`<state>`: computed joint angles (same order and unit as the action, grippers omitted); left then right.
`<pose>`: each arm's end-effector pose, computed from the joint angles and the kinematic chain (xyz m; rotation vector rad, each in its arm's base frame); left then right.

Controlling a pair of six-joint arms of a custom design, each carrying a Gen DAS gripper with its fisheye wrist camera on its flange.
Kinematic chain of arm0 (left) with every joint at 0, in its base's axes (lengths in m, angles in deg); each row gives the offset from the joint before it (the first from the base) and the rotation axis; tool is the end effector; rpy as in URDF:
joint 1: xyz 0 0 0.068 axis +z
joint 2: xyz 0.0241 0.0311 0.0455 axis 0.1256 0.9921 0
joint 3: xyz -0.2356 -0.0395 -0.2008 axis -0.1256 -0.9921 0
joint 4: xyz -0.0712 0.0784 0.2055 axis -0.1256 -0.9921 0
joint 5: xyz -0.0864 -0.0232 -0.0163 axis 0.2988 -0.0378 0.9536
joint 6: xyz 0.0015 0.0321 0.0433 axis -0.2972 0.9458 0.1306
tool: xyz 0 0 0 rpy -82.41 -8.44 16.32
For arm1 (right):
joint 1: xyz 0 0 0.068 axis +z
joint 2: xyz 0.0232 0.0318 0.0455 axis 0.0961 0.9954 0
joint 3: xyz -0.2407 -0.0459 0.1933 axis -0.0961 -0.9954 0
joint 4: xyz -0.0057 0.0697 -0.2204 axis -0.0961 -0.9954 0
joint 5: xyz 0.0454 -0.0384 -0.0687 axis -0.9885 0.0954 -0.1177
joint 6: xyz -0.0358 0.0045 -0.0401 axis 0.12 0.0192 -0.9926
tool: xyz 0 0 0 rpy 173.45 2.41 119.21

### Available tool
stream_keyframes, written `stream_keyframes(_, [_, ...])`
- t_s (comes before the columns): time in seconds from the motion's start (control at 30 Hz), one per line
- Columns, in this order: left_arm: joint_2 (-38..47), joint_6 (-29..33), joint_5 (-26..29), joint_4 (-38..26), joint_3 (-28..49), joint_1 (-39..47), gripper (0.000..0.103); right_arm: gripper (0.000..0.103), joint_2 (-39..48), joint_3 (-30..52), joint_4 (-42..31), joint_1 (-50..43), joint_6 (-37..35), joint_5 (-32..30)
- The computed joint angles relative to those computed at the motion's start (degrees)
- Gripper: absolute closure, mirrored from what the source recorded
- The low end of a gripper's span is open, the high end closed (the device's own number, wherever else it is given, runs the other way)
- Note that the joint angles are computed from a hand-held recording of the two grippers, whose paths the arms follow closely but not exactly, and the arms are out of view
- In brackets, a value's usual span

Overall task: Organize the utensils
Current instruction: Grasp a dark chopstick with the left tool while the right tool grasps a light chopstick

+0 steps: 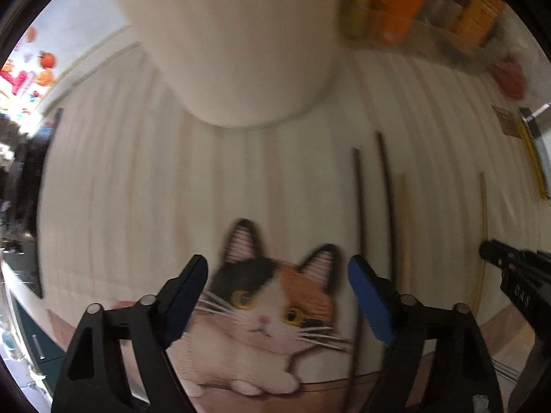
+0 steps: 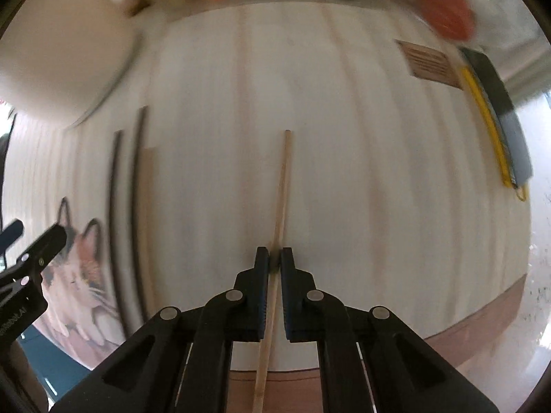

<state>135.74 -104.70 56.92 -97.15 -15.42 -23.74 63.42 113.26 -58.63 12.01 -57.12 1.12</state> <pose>0.1921 -0.1098 0.1667 -0.2205 2.9988 0.0958 0.2426 0.0280 0.1492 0.2264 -3.0974 -0.0149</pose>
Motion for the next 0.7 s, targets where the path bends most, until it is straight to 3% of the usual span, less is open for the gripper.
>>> stream_keyframes(0.17, [3.4,0.3,2.2,2.3,1.1,-1.7,0.033,0.096,1.5,0.6,0.0,-6.8,-6.7,-0.3])
stream_keyframes(0.43, [7.5,-0.1,4.9,5.3,2.0,-2.7,0.099,0.096,2.2,2.0,-0.5,-11.4,-9.2,-0.3])
stream_keyframes(0.7, [3.0,-3.4,1.9,4.9,-4.4,2.4,0.099,0.096,2.1,1.6,0.3,-8.3,-8.6,1.5])
